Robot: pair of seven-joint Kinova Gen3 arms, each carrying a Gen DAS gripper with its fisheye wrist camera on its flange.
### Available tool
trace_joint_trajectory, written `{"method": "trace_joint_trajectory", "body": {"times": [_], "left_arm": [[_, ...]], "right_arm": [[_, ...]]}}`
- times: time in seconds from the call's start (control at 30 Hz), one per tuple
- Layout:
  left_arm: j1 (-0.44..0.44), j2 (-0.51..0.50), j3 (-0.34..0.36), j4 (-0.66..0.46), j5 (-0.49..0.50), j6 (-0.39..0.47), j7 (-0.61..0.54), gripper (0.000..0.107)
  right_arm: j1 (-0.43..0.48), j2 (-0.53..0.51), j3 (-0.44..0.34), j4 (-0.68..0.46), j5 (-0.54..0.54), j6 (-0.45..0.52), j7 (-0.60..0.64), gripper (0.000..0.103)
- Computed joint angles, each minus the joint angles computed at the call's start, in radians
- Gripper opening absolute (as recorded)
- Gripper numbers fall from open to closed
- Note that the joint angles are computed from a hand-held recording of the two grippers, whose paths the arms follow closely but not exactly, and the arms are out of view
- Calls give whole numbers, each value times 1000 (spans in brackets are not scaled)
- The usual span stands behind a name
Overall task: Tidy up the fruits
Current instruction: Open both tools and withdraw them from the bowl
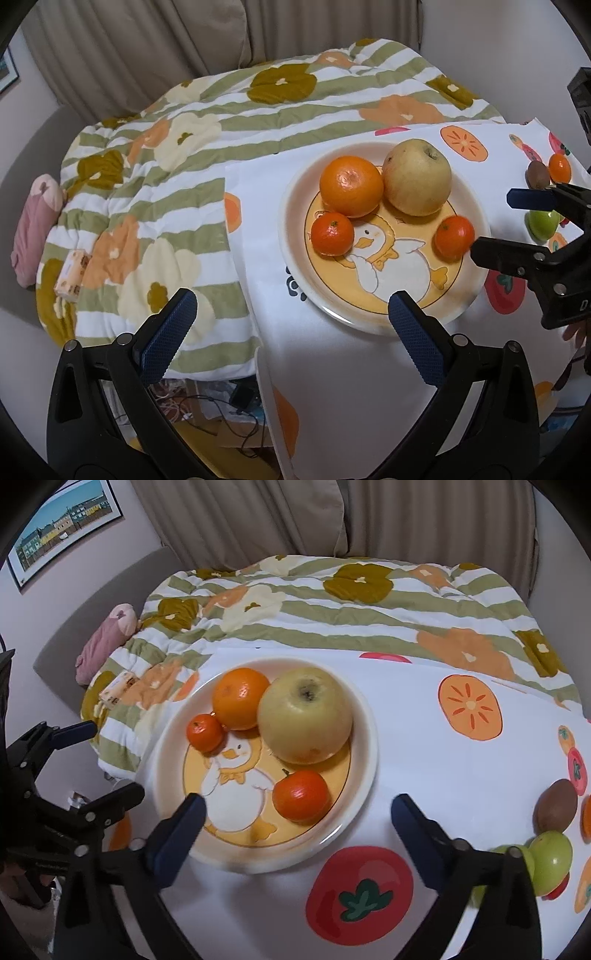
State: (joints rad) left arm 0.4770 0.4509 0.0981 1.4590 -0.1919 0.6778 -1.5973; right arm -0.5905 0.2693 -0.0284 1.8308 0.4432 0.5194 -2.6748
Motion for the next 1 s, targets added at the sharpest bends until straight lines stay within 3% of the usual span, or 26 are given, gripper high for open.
{"method": "trace_joint_trajectory", "body": {"times": [0.1,0.67,0.8,1.0], "left_arm": [[13,-12,-11,6,-11,5,24,103],[75,-134,4,48,-100,9,145,103],[133,-157,1,46,-155,25,246,103],[228,-167,19,37,-252,70,422,103]], "right_arm": [[-26,-17,19,29,39,-35,-59,102],[-18,-159,-87,2,134,181,-143,103],[14,-235,-128,40,167,201,-149,103],[101,-366,-185,111,132,230,-58,103]]}}
